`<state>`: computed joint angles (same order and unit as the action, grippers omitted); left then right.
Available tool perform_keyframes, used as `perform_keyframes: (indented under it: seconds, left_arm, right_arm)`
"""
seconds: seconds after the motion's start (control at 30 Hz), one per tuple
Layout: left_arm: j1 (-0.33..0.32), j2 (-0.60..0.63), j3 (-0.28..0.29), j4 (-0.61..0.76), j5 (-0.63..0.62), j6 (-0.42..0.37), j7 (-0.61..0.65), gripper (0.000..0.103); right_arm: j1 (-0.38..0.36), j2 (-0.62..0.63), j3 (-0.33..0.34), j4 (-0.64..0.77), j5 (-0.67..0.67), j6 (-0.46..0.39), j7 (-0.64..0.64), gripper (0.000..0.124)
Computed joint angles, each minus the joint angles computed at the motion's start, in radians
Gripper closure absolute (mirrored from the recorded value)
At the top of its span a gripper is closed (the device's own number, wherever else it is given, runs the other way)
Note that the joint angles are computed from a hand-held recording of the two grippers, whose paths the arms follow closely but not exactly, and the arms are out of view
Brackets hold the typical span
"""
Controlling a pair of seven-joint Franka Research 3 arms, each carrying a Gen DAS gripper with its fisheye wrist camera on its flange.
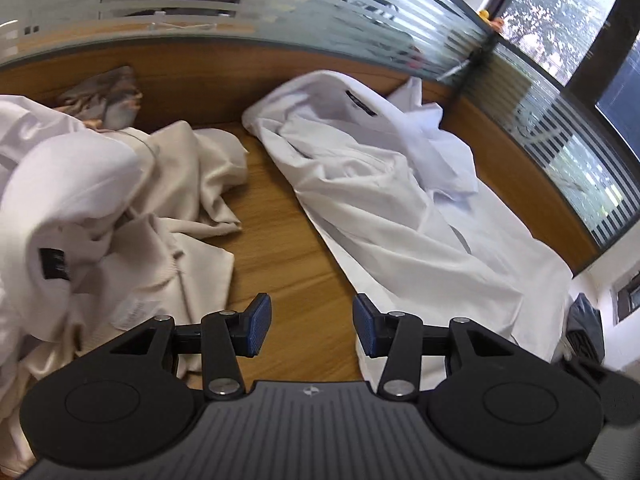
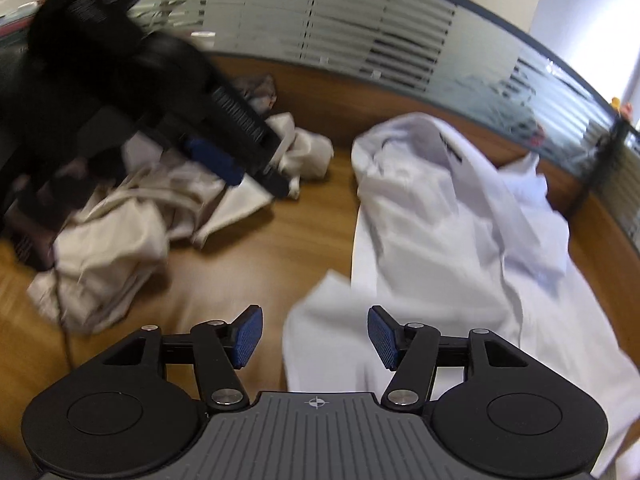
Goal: Fold clothes
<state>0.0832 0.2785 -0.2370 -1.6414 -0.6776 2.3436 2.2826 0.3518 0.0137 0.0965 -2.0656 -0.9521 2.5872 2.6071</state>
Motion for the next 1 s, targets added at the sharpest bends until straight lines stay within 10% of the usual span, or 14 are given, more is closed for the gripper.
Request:
perform_keyframes:
  seconds: [0.47, 0.67, 1.0]
  left_arm:
    - [0.008, 0.097, -0.004, 0.134, 0.049, 0.012, -0.150, 0.053]
    - [0.004, 0.208, -0.030, 0.280, 0.116, -0.015, -0.235, 0.049]
    - [-0.036, 0.429, -0.073, 0.583, 0.203, -0.128, -0.462, 0.045]
  right_arm:
    - [0.008, 0.376, -0.132, 0.423, 0.328, -0.157, -0.404, 0.083]
    - [0.026, 0.429, -0.177, 0.471, 0.395, -0.206, -0.529, 0.109]
    - [-0.072, 0.210, -0.141, 0.278, 0.686, 0.105, -0.562, 0.112]
